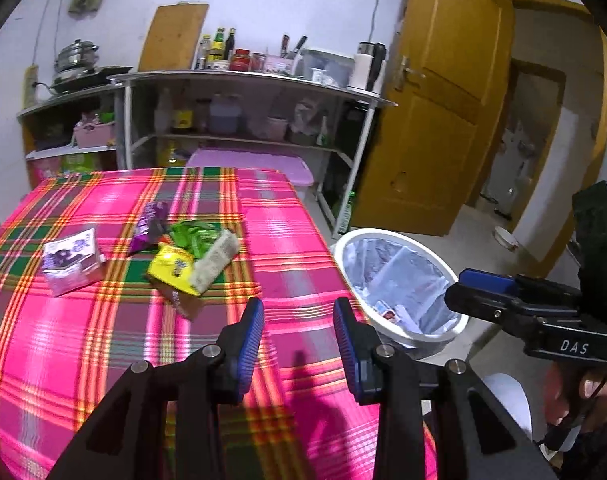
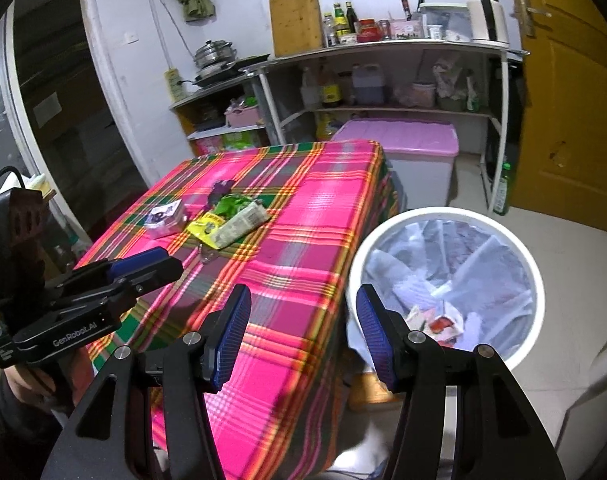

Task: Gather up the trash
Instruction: 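Move both open tools back over the table items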

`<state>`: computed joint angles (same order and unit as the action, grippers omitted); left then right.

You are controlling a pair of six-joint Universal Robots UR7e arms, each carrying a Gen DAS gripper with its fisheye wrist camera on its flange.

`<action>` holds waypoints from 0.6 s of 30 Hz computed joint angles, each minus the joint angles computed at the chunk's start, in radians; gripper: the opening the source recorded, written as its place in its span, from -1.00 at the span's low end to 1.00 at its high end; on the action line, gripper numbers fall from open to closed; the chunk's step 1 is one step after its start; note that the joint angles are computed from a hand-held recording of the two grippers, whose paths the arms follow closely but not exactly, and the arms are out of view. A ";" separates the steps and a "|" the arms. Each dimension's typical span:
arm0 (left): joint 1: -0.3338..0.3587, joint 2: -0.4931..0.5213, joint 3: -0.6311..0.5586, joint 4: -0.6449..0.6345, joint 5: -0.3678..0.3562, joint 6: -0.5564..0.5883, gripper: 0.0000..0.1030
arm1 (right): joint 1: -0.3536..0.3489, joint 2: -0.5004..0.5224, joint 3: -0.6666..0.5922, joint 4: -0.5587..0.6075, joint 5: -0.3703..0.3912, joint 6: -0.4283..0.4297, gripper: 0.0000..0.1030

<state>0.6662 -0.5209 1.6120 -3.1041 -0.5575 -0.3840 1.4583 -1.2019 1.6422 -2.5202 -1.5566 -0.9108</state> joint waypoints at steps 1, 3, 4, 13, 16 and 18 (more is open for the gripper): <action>-0.002 -0.006 0.010 -0.001 0.008 -0.008 -0.31 | 0.004 0.002 -0.001 0.007 -0.001 -0.004 0.08; -0.003 -0.018 0.027 -0.001 0.025 -0.023 -0.31 | 0.008 0.005 -0.004 0.014 -0.001 -0.004 0.08; -0.003 -0.021 0.033 -0.001 0.031 -0.030 -0.31 | 0.011 0.007 -0.006 0.020 -0.001 -0.003 0.08; 0.009 -0.068 0.081 0.048 0.088 -0.115 -0.31 | 0.030 0.029 -0.012 0.030 -0.020 -0.001 0.08; 0.016 -0.079 0.089 0.072 0.103 -0.147 -0.31 | 0.033 0.038 -0.020 0.032 -0.026 -0.002 0.08; 0.025 -0.085 0.088 0.085 0.109 -0.160 -0.31 | 0.035 0.045 -0.027 0.033 -0.030 0.001 0.08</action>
